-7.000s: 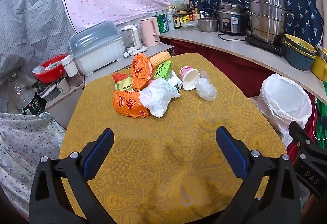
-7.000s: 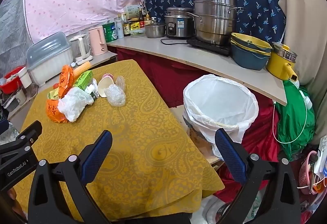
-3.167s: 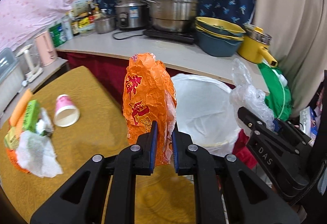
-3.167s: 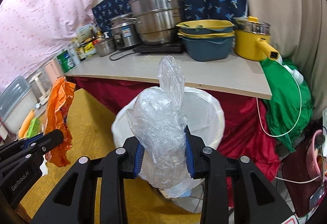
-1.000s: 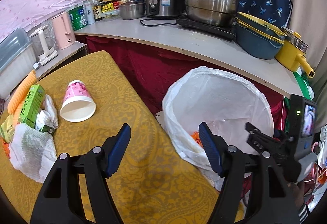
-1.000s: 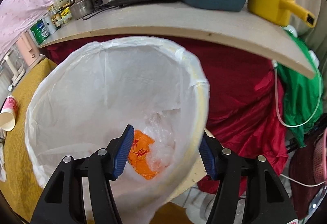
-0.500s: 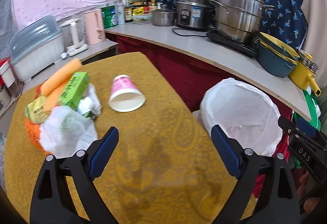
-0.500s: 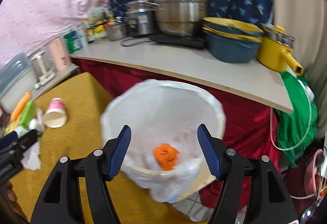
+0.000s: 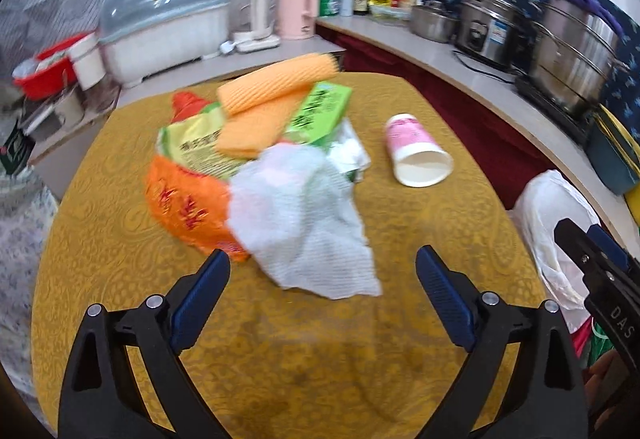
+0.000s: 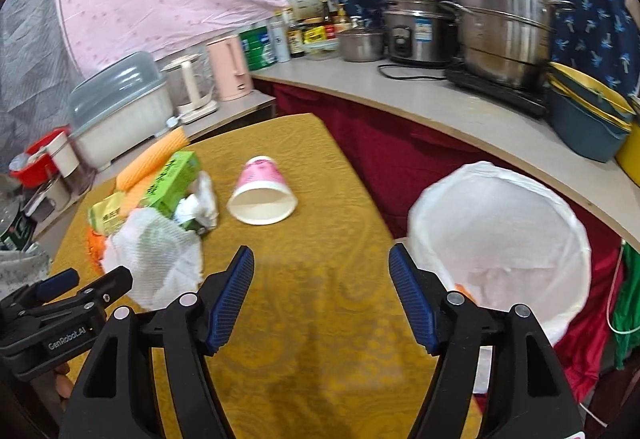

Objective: Collect trash
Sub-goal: 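Return both tools to the table pile, then grasp the white tissue with the left tool while the right tool grasps the pink cup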

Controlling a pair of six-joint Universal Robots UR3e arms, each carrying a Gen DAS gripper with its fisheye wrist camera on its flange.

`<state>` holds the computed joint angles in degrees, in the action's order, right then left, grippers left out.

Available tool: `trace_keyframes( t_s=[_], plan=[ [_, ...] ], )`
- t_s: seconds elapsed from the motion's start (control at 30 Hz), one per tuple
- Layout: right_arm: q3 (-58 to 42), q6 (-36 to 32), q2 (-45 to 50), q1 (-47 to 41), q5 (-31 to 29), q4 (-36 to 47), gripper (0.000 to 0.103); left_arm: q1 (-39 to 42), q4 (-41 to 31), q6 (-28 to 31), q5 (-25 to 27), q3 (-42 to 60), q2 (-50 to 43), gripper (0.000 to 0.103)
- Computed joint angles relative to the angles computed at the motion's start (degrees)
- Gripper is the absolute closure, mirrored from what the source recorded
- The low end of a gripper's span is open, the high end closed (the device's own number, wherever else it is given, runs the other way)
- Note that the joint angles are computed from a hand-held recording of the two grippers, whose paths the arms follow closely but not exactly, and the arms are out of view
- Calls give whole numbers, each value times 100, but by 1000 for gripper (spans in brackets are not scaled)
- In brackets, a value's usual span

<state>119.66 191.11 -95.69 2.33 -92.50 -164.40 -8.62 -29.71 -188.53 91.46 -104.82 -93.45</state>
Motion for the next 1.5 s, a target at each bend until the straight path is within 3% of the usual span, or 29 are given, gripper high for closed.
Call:
trace_keyframes(
  t_s=[0.27, 0.37, 0.43, 0.63, 0.7, 0.8, 1.1, 1.5],
  plan=[
    [-563, 190, 922, 483, -105, -92, 36, 844, 45, -85, -679, -352, -93, 14],
    [-678, 218, 1121, 516, -77, -83, 36, 835, 197, -76, -647, -319, -319, 15],
    [-781, 229, 1288, 567, -115, -86, 36, 834, 279, -38, -642, -284, -461, 21],
    [-1034, 202, 1572, 622, -135, -11, 36, 755, 239, 67, -658, 1, -796, 56],
    [-1091, 205, 1634, 618, -117, 20, 36, 725, 193, 183, -684, 26, -804, 83],
    [-1159, 232, 1705, 646, -122, 34, 36, 726, 156, 218, -742, 23, -768, 96],
    [-1516, 264, 1970, 588, 165, 115, 36, 916, 122, 414, -1204, -452, 202, 99],
    [-3421, 646, 3567, 470, 602, 562, 36, 1364, -116, 559, -1488, -365, 543, 99]
  ],
)
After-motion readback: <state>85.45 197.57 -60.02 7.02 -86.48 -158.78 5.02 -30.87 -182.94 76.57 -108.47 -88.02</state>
